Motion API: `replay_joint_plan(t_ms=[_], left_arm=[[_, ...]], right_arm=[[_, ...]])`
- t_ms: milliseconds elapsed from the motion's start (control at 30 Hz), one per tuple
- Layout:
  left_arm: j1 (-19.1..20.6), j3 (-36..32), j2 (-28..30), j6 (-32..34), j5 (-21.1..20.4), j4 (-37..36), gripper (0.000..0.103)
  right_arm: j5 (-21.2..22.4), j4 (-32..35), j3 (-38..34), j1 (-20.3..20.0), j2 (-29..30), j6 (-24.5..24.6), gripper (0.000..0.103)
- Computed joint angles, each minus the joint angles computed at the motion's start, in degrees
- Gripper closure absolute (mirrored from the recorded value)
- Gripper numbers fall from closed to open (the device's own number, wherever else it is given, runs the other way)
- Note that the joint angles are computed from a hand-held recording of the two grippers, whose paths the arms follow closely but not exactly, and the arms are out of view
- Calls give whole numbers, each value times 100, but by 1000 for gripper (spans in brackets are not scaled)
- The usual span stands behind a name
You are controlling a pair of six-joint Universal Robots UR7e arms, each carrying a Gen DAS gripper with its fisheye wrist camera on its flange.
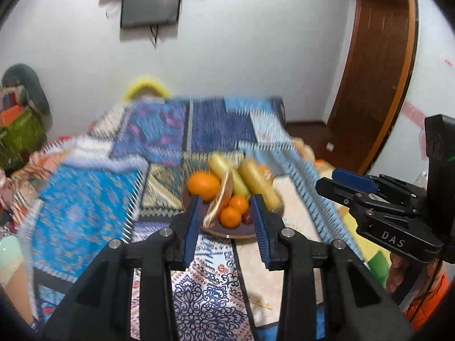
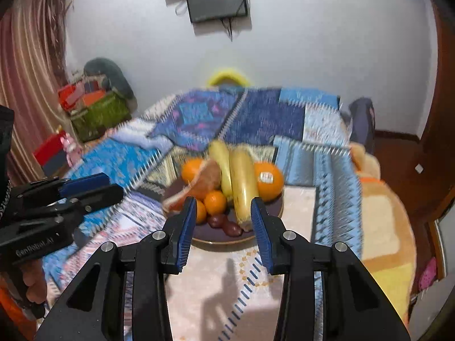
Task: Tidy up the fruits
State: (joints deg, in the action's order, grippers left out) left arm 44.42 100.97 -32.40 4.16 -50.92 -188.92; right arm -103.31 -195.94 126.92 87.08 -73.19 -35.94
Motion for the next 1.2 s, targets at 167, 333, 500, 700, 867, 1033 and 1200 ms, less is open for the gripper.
replay_joint_plan(t_ms=[167, 333, 500, 700, 867, 1033, 1200], left_arm=[[-613, 650, -452, 209, 341, -930, 68], [-1230, 1230, -815, 508, 738, -1851, 68], [-1786, 1727, -1100, 682, 1122, -2576, 56], [-2121, 1996, -1166, 885, 1471, -3124, 42], [-2241, 2125, -1203, 837, 1588, -3277, 31], [-2328, 2224, -1185, 795, 1716, -3400, 14], [-2359, 2253, -1127, 807, 1803, -3472, 6]], right_arm=[[129, -348, 412, 368, -644, 44, 67], [200, -758, 848, 847, -1287, 73, 67], [207, -1201, 1212, 1246, -1699, 69, 61], [161, -1690, 1499, 1543, -1865, 63, 45], [-138, -2523, 1559, 1724, -1500, -90, 25], [-288, -2788, 1557, 1799, -1372, -148, 15], [-426, -3073, 1667, 1856, -1361, -232, 3]])
